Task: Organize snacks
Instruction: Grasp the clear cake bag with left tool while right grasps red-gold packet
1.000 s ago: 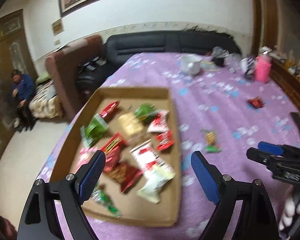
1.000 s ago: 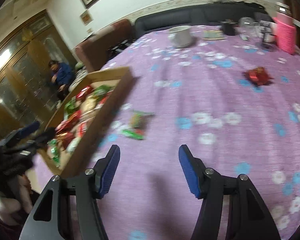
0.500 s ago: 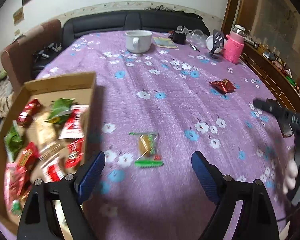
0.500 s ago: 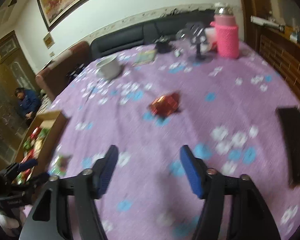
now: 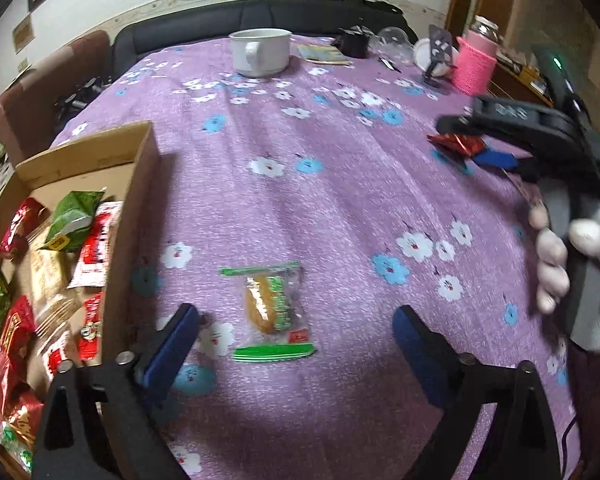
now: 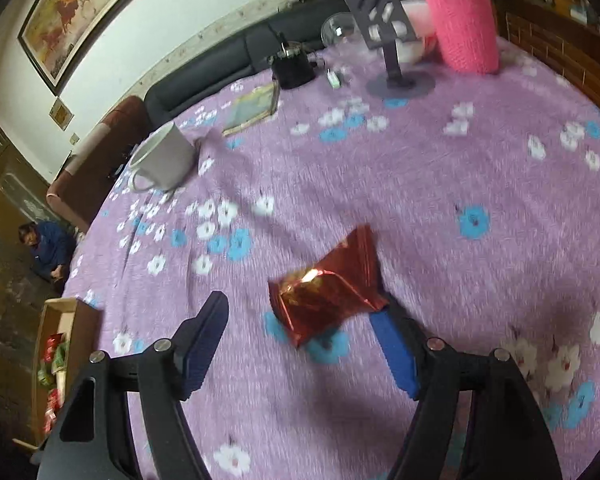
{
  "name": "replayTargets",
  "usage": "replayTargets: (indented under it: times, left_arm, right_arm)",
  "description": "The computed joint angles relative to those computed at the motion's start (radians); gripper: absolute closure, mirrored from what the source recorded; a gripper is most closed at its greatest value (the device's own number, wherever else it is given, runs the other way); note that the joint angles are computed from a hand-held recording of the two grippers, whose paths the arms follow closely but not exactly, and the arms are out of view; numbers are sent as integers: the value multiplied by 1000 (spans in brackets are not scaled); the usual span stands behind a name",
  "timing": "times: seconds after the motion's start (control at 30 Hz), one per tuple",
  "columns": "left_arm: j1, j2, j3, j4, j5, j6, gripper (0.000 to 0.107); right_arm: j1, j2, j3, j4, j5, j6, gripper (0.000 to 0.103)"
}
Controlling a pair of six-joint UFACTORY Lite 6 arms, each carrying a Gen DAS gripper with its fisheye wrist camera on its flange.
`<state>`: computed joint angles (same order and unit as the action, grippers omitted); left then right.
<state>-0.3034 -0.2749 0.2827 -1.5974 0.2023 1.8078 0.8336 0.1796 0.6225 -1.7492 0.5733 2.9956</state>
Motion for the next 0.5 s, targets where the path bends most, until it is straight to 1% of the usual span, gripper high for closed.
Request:
replayTargets:
  times: [0.07,0.13,0.17,0.2,0.23,0.27,0.3,0.33,0.37,0.43,0.5]
  left_arm:
    - [-12,15,7,-29,1,28,5]
    - [1,7,-5,-109,17,118,5]
    - [9,0,-11,-123,26,137,5]
    - [14,-7,-17,-169,27,180,9]
    - [8,-13,-22,-256,2,254,13]
    - [3,-17,-24,-336,-21,325,23]
    - [9,-19,-22,-375,-36,359,33]
    - [35,-24,-22,-372,-29,355,41]
    - [65,-25,-20,-327,-9,316,45]
    - [136,-20,-4,-145,36,158,60]
    - [182,-24,8,4,69,25,67]
  right_arm:
    - [-4,33,27,-1,19,-16,31]
    - [1,65,49,8,43,-39,31]
    - [1,80,67,33,48,-80,34]
    - [-7,92,80,43,36,-106,51]
    - [-16,96,81,38,35,-107,58]
    - [-21,87,66,3,31,-76,61]
    - [-28,77,51,-30,27,-48,62]
    - [-35,68,39,-59,21,-30,62]
    - [-40,64,32,-79,17,-16,63]
    - [-46,50,13,-121,14,22,63]
    - [-44,44,5,-138,14,39,63]
